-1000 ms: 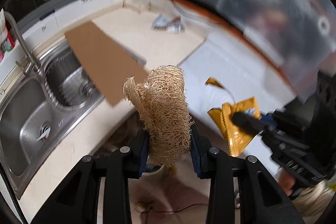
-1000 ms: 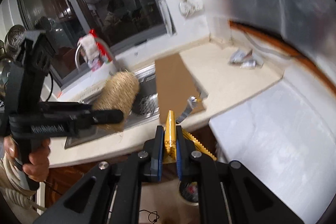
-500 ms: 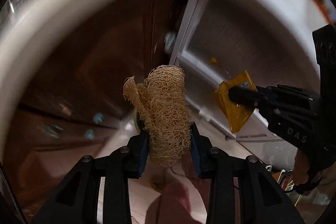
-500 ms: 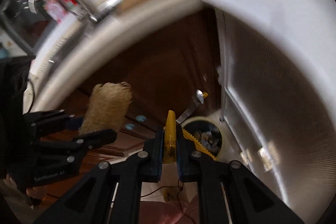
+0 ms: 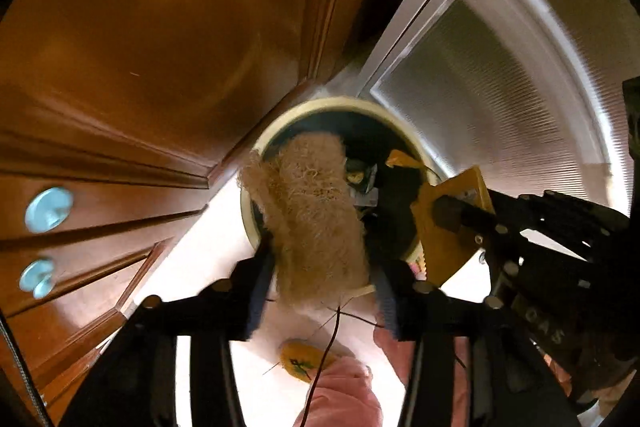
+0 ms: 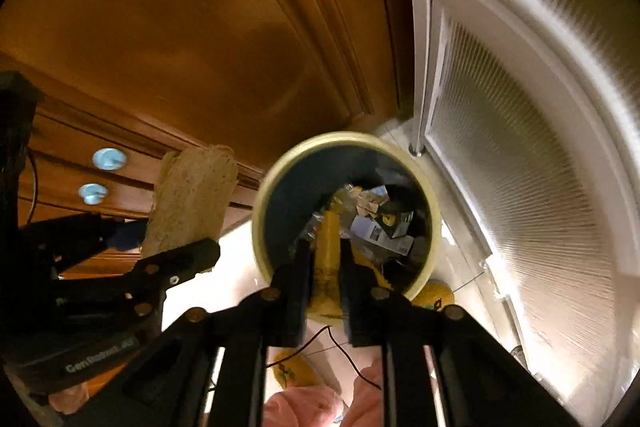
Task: Collect trash
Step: 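Open both tools to drop the sponge and snack bag into the bin, then raise both tools back toward the counter corner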
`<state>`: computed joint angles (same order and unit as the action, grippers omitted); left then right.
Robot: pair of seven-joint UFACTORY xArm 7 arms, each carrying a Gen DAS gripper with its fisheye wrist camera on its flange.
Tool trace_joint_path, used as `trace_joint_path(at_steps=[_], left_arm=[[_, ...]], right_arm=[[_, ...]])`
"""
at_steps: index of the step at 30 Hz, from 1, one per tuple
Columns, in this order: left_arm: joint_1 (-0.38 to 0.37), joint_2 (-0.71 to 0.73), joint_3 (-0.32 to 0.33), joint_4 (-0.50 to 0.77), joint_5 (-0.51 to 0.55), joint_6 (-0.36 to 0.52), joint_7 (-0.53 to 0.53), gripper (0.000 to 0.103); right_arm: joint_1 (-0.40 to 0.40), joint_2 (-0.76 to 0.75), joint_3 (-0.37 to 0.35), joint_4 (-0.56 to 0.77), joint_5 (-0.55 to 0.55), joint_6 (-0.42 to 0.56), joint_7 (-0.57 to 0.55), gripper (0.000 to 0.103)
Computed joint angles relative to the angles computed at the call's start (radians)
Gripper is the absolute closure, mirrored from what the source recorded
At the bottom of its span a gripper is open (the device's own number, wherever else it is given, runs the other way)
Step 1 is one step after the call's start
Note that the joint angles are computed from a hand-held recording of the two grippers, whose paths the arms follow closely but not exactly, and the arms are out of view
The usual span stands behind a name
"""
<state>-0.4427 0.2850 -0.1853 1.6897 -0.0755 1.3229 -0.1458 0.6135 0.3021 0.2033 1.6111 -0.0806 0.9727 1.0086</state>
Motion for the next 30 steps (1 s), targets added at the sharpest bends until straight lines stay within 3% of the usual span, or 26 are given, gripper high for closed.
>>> trace_joint_path(at_steps=[7,14,24,30], left_arm=[[-0.009,0.057,0.004,0.037,0.009,0.043,-0.016,0.046],[-0.014,0.038,0.005,0.071,0.022,0.098,-0.027,0.045],[-0.015,0.001,0.005,0.177,0.013,0.221,-0.063,0.045],[-0.023,0.023,0.009,0.405,0.022,0.377,-0.065,0.045]], right_arm=[[-0.009,-0.017,-0.001,-0.054,0.014,-0.032,0.02,0.065],[-0.012,-0.042,0.004,-0.055,0.011,0.005,0.045,0.064],[0.018,-0.039,0.015,0.124,-0.013,0.175,0.056,0.064],[0.061,0.003,0.008,0.348,-0.051,0.336,0.067,0.064]])
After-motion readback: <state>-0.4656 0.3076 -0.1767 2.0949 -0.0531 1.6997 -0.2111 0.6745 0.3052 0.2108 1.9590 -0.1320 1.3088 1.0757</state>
